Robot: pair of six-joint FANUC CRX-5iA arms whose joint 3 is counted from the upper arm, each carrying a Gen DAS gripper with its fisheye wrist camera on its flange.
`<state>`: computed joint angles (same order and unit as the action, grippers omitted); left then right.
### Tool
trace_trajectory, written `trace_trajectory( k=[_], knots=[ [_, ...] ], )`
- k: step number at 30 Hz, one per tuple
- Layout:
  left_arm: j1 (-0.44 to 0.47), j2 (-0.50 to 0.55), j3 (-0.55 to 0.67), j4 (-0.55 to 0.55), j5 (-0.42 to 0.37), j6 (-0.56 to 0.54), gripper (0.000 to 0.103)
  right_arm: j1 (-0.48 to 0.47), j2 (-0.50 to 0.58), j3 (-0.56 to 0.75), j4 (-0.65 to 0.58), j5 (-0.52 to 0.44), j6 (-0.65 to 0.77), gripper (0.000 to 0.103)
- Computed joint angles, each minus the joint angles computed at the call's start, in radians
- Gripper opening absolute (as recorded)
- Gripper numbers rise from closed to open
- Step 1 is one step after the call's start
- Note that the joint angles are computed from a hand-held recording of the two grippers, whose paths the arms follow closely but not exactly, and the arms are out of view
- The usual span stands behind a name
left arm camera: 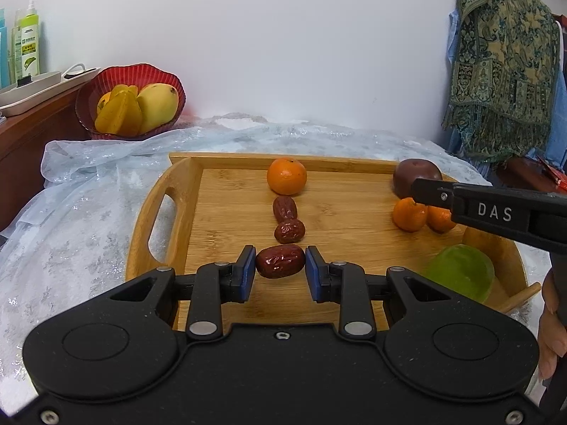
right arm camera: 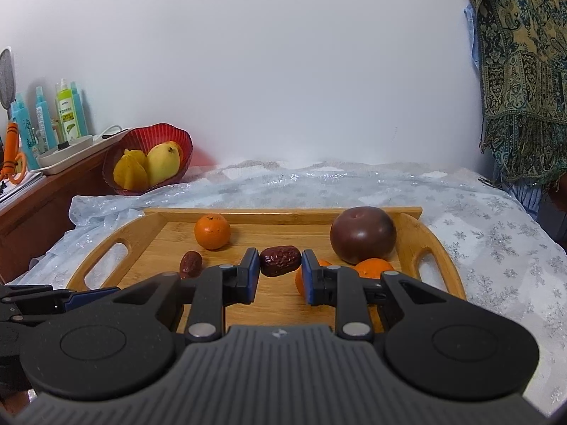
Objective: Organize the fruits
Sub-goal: 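Carry both red dates over the tray with both tools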
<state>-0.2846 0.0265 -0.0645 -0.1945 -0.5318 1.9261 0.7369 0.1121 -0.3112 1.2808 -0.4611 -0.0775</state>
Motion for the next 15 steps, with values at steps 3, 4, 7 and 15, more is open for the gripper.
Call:
trace_trajectory(
  k=[3, 4, 7, 15],
  knots=[
    [-0.001, 0.008, 0.004, 0.003, -0.002, -0.005, 0.028, -0.002, 0.011, 0.017, -0.033, 0.004, 0.03, 0.03],
    [0.0, 0.01, 0.005, 0.006, -0.002, -0.008, 0.028, -0.002, 0.015, 0.024, -0.048, 0.005, 0.042, 0.03],
    [0.001, 0.015, 0.007, 0.013, -0.001, -0.012, 0.028, -0.002, 0.026, 0.039, -0.082, 0.006, 0.067, 0.03],
    [0.001, 0.03, 0.016, 0.022, 0.001, -0.025, 0.028, 0.002, 0.051, 0.08, -0.175, 0.003, 0.162, 0.031]
  ],
)
